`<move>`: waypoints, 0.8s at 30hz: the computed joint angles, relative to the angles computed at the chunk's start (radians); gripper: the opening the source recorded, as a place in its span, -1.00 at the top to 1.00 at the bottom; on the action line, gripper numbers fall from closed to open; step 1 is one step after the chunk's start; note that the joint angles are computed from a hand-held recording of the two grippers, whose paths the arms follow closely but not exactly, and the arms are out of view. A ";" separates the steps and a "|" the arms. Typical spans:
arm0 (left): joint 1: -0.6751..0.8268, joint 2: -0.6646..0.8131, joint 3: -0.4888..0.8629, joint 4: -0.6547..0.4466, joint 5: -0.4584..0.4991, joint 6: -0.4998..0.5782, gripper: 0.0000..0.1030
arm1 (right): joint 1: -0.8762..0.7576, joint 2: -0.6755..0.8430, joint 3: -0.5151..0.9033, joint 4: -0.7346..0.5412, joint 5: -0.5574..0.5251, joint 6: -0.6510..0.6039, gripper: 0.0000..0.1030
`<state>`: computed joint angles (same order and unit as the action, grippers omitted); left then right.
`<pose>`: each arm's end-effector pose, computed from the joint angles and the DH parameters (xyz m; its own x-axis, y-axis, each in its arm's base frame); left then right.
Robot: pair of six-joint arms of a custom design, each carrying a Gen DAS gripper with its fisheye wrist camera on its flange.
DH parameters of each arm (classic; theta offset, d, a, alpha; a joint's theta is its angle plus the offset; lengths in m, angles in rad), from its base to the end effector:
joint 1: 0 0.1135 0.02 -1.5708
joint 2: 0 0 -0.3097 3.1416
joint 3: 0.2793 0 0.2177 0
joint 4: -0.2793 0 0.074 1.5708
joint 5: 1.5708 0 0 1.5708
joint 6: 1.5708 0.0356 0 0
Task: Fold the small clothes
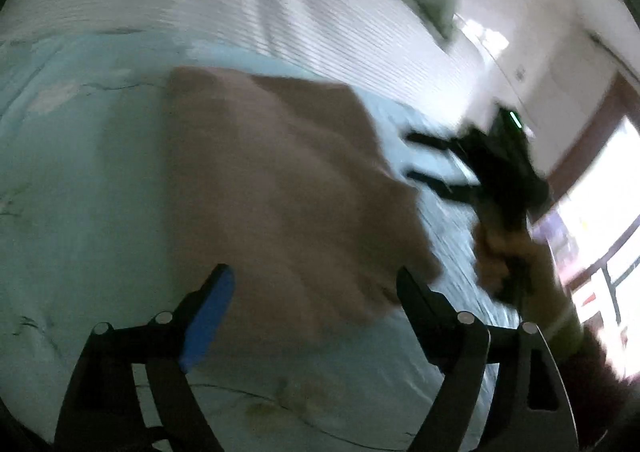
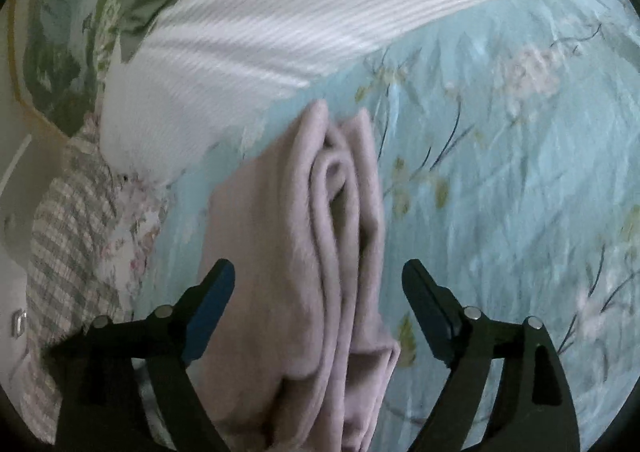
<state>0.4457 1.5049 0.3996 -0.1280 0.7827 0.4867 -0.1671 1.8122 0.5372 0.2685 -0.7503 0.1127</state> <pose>0.1733 0.0550 0.1688 -0.7969 -0.0132 -0.6039 0.3143 0.8447 -0.4333 0.2663 -0.0203 0.1470 -0.8547 0.2276 -0.4666 -0.1427 0.7612 0.6326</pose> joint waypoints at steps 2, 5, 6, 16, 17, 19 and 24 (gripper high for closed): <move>0.018 0.098 0.065 0.009 -0.021 -0.037 -0.63 | 0.018 0.011 -0.007 -0.014 0.005 -0.036 -0.69; 0.022 0.207 0.130 0.021 -0.027 -0.074 -0.63 | 0.064 0.041 0.006 -0.013 0.045 -0.060 -0.69; 0.008 0.239 0.151 0.040 -0.036 -0.098 -0.63 | 0.074 0.054 0.012 -0.007 0.055 -0.063 -0.69; -0.111 0.493 0.227 0.207 -0.029 -0.242 -0.27 | 0.132 0.237 0.142 -0.030 -0.014 -0.028 0.02; -0.113 0.496 0.228 0.215 -0.029 -0.245 -0.06 | 0.135 0.226 0.129 -0.018 -0.014 -0.010 0.14; -0.121 0.499 0.227 0.235 -0.005 -0.250 0.19 | 0.145 0.179 0.086 0.016 -0.012 0.012 0.23; -0.027 0.334 0.172 0.109 0.069 -0.130 0.33 | 0.233 0.040 -0.028 0.121 -0.018 0.125 0.27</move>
